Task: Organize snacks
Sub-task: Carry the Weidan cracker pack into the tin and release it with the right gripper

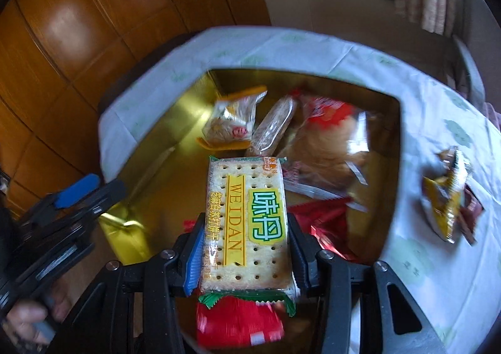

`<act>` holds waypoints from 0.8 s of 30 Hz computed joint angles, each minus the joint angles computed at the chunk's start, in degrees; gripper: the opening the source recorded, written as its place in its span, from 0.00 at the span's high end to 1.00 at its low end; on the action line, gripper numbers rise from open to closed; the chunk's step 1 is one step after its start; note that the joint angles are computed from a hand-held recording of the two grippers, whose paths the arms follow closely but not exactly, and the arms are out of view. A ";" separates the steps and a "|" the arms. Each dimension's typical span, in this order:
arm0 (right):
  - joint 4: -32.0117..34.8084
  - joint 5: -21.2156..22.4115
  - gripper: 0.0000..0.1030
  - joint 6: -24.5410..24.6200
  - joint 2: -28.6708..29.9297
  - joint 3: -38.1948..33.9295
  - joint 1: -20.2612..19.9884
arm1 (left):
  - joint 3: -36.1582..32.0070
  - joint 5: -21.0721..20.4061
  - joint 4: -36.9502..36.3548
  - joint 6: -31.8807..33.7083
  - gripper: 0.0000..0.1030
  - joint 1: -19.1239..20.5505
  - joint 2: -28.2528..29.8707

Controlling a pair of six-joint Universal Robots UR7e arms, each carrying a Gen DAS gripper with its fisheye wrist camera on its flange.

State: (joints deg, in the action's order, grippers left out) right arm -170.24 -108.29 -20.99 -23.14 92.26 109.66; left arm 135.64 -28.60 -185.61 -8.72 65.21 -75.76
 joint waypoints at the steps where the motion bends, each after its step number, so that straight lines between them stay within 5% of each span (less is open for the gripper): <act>1: 0.91 -0.73 0.54 0.09 0.96 -1.03 0.06 | 0.03 -0.08 0.08 -0.11 0.41 -0.04 -0.01; 12: -4.53 0.23 0.49 -3.72 -1.80 5.30 -0.36 | 0.33 -0.30 -0.13 -0.26 0.41 -0.76 -0.02; 15: -5.45 -1.84 0.68 -4.01 -1.03 4.95 0.05 | 0.48 -0.17 -0.43 -0.06 0.41 -1.13 0.05; 24: -5.56 -1.37 0.70 -2.51 1.24 2.40 0.20 | 0.73 -0.19 0.28 -0.26 0.41 -1.68 0.21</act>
